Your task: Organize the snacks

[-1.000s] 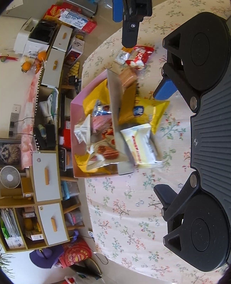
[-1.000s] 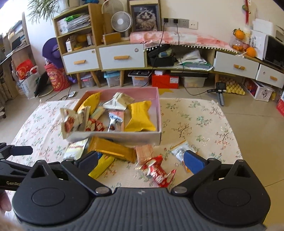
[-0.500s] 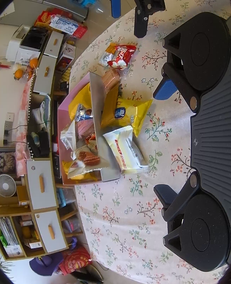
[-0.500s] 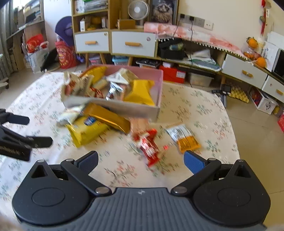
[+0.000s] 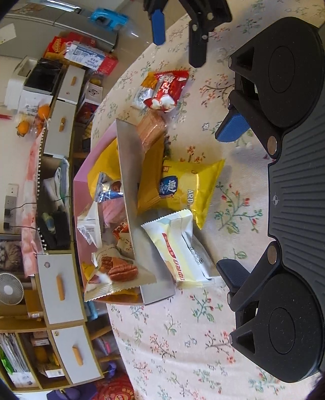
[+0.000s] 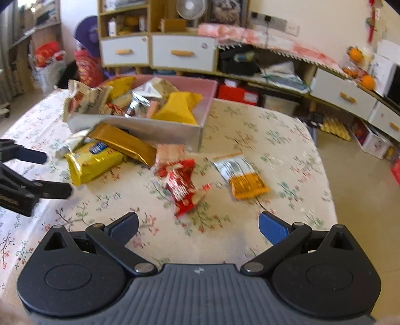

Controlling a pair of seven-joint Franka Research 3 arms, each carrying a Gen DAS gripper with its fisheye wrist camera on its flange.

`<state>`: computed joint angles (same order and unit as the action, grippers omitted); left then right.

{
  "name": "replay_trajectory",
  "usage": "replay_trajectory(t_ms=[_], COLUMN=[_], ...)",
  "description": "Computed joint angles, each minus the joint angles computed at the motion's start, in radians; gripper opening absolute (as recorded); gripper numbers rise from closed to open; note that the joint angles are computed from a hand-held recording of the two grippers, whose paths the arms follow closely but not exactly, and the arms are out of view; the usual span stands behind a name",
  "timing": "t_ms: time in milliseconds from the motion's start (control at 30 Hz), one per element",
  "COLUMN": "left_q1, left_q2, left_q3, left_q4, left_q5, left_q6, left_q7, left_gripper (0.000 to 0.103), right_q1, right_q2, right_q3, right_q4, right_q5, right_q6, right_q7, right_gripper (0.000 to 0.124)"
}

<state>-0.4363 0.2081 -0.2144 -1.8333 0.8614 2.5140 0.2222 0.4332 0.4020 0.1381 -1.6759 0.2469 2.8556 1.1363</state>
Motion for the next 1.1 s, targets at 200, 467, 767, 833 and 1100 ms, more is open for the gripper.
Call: replay_trajectory(t_ms=[200, 467, 767, 833, 1100], left_q1=[-0.002, -0.028, -0.055, -0.057, -0.060], left_q2=[0.030, 0.085, 0.122, 0.125, 0.113], left_q3=[0.015, 0.032, 0.049, 0.051, 0.053], left_q4=[0.018, 0.084, 0.136, 0.140, 0.131], left_q5=[0.031, 0.082, 0.103, 0.103, 0.107], left_q6=[0.034, -0.004, -0.040, -0.044, -0.063], left_q7=[-0.027, -0.021, -0.024, -0.028, -0.053], left_gripper=[0.085, 0.084, 0.084, 0.084, 0.068], right_q1=[-0.051, 0.004, 0.031, 0.039, 0.050], right_q2=[0.057, 0.095, 0.122, 0.128, 0.133], right_q3=[0.063, 0.006, -0.012, -0.018, -0.023], right_q4=[0.091, 0.120, 0.147, 0.157, 0.164], right_q5=[0.117, 0.057, 0.018, 0.006, -0.033], right_q6=[-0.113, -0.100, -0.057, -0.053, -0.031], right_q7=[-0.092, -0.023, 0.049, 0.070, 0.103], right_gripper=[0.084, 0.077, 0.071, 0.067, 0.050])
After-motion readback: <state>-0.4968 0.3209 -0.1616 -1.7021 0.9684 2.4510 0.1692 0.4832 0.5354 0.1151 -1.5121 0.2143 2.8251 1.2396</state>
